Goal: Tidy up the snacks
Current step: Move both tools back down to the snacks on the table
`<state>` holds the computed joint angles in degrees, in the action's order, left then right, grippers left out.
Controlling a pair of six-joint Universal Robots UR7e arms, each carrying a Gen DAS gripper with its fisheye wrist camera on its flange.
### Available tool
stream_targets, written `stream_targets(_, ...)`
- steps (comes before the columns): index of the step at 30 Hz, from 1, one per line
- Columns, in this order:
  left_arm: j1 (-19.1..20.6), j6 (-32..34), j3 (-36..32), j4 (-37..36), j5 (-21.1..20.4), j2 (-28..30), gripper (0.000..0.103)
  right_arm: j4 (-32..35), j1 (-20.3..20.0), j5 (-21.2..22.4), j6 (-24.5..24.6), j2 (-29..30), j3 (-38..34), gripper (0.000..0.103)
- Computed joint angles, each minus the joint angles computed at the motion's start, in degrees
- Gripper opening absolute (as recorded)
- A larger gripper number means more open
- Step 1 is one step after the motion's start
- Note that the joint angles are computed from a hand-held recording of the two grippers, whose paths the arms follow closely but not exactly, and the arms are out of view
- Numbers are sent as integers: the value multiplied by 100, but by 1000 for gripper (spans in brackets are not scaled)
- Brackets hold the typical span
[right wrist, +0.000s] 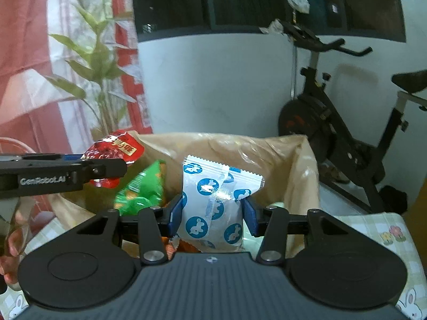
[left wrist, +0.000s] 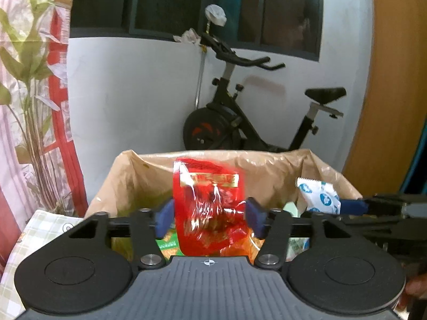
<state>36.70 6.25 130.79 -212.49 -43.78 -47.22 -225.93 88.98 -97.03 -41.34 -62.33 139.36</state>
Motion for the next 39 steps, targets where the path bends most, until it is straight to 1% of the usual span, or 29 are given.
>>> stream_targets(2, 13, 83, 74, 14, -9, -67, 66, -18, 53, -210, 102, 0, -14, 53)
stream_targets(3, -10, 56, 156, 26, 50, -144, 68, -18, 30, -193, 114, -47, 23, 55)
stream_targets(4, -11, 28, 200, 1, 99, -179, 69, -11, 18, -157, 127, -82, 46, 55)
stream_targets(6, -16, -105, 299, 4, 126, -289, 69, -145, 18, -135, 98, -97, 98, 62)
stream_targets(8, -114, -324, 492, 30, 180, -443, 69, -267, 61, -145, 58, -101, 134, 62)
stream_targets(12, -295, -576, 858, 171, 276, -786, 69, -340, 55, 149, 64, -278, 367, 62)
stream_targets(16, -642, -828, 1460, 75, 444, -1149, 69, -645, 18, 574, -68, -388, 754, 62)
stream_targets(20, -1062, -1410, 1992, 358, 674, -1547, 69, -1127, -90, 1027, -241, -333, 1215, 62)
stream_targets(24, -1421, -2028, 2439, 475, 815, -1693, 69, -1484, -128, 1214, -251, -141, 1513, 62)
stream_targets(26, -1534, -2388, 2599, 532, 837, -1665, 69, -1631, -153, 1271, -248, -24, 1641, 62)
stream_targets(28, -1588, -2747, 2736, 508, 770, -1558, 69, -1795, -189, 1282, -268, 117, 1755, 62)
stream_targets(32, -1499, -3328, 2866, 490, 523, -1273, 69, -1984, -382, 1329, -338, 326, 1961, 62)
stream_targets(36, -1352, -3495, 2880, 287, 260, -892, 69, -2126, -682, 1351, -407, 475, 2124, 62)
stream_targets(39, -1135, -3424, 2753, 263, -19, -637, 69, -2246, -918, 1344, -476, 629, 2220, 62)
